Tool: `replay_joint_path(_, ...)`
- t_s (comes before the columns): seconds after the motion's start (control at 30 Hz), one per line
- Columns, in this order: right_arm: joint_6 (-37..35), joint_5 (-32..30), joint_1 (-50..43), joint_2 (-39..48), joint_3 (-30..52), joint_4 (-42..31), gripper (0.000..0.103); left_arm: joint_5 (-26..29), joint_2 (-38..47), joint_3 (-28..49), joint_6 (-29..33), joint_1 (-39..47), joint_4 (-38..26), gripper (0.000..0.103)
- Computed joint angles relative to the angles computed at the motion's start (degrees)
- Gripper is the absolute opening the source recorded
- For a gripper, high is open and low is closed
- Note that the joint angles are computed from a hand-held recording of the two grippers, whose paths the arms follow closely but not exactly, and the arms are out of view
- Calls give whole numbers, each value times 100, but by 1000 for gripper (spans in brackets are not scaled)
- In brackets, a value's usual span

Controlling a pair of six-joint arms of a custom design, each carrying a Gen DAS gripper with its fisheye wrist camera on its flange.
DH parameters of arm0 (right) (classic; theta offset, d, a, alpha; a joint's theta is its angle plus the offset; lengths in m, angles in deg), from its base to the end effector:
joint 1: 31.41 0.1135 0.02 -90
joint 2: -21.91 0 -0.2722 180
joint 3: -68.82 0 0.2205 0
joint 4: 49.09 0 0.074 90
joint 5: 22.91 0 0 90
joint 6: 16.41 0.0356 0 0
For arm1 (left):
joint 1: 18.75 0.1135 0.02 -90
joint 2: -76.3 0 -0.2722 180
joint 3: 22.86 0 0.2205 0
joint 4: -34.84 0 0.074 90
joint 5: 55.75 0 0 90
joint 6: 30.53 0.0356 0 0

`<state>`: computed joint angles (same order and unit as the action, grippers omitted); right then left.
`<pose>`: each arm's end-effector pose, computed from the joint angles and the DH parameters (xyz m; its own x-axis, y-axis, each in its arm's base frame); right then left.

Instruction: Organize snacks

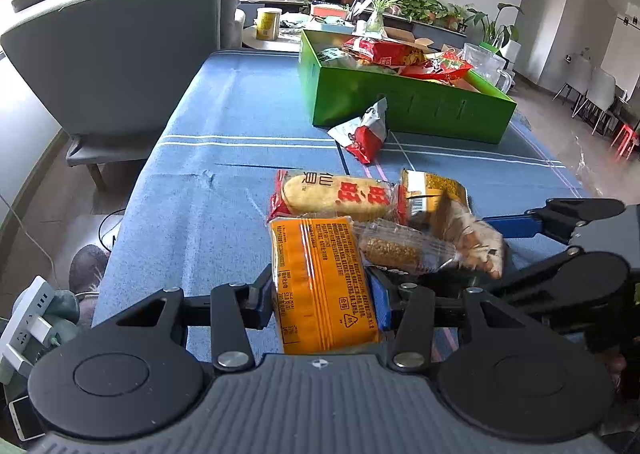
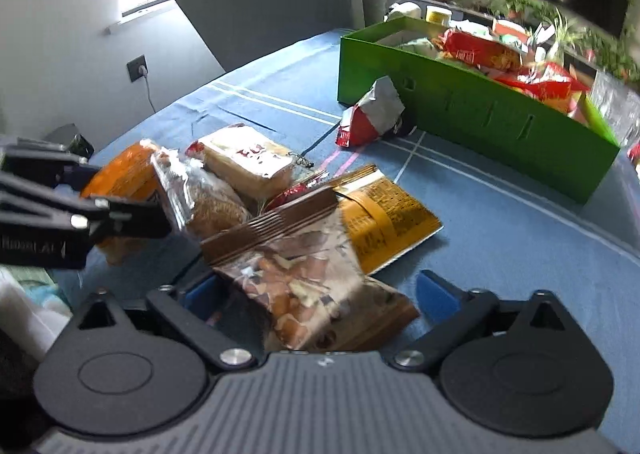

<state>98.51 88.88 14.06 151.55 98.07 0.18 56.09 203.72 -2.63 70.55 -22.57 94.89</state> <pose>0.1645 0.1483 0.0229 -0.7052 -0.1589 -0.6910 -0.2221 0.9750 0.0024 0.1917 -0.0261 0.0406 -0.6573 0.2227 -0.7199 0.4490 0.8830 -0.1369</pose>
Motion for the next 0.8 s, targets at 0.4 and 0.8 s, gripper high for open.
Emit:
replay_joint_path(0.4,875,657,194,-1093,-932,142,76,424,-769,-380,97,537,-88,43)
replay_joint_path(0.8,545,184,-996,-2187,-756,23,76,-97,-2217,904,-666,-827,-1864,43)
